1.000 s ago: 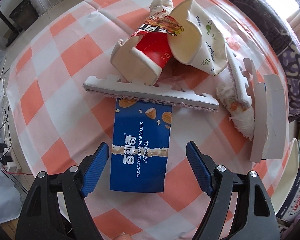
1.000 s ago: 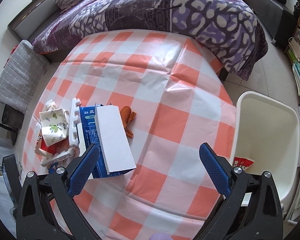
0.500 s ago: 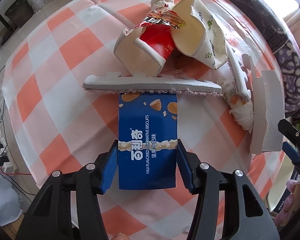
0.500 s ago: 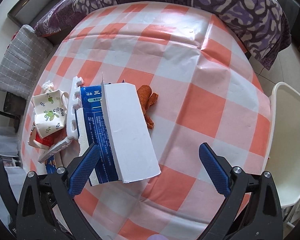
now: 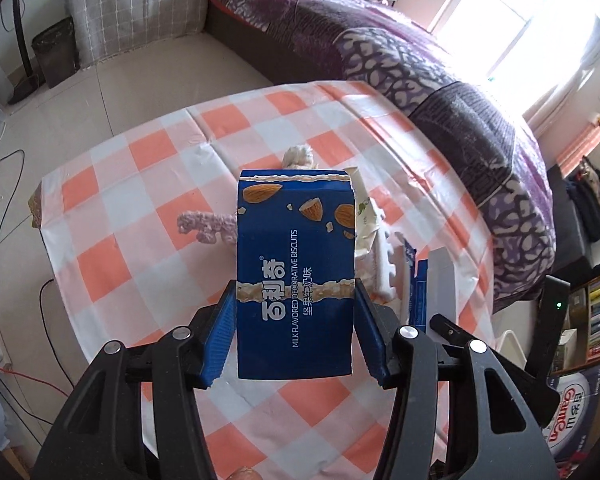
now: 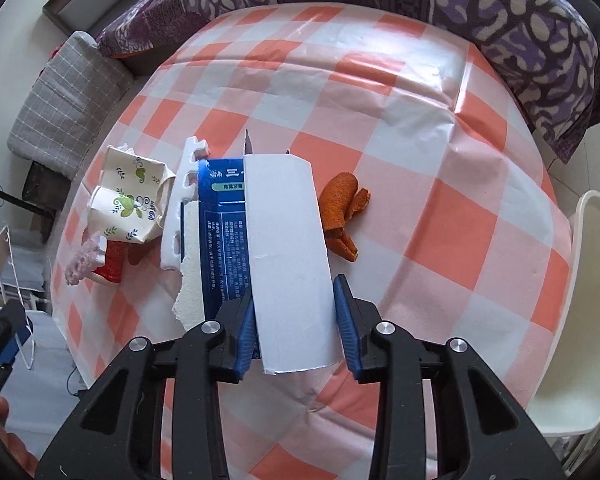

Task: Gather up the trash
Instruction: 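Grasp the blue biscuit box with the left gripper while the right gripper grasps the torn blue-white carton, then carry both boxes over the white bin and open both grippers to drop them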

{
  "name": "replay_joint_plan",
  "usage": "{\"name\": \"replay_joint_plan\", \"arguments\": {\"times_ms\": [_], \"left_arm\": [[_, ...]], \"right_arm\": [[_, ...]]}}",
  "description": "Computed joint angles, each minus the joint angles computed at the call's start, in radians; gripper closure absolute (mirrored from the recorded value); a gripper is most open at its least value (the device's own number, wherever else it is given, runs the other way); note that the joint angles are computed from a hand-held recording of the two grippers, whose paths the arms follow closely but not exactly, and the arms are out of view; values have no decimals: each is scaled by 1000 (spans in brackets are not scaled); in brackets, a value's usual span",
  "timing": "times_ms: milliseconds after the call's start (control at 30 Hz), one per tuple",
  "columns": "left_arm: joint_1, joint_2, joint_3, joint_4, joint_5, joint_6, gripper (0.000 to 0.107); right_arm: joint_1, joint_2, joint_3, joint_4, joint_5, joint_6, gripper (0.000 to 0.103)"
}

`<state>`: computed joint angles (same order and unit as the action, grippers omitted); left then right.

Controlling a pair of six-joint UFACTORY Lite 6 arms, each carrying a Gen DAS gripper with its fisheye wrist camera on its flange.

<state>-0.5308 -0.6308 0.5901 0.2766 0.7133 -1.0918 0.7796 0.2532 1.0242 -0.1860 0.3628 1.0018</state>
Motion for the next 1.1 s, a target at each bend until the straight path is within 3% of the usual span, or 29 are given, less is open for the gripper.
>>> {"name": "replay_joint_plan", "arguments": {"times_ms": [333,467,533,700,1100], "left_arm": [[-183,-19,40,281,88,-292,53],[-283,11,78,412,149,-434,53],[-335,36,99,467,180,-495,53],[-441,112,152,553,255,-588,53],[-535,252,262,632,261,-693,53]], "right_arm": [[119,-172,-33,-497,59,465,72],[186,-248,-56,-709,152,648,87],[213,-292,-79,-789,189,720,87],[234,-376,-130,-843,229,758,89],[276,-563,-238,-898,398,777,89]]}}
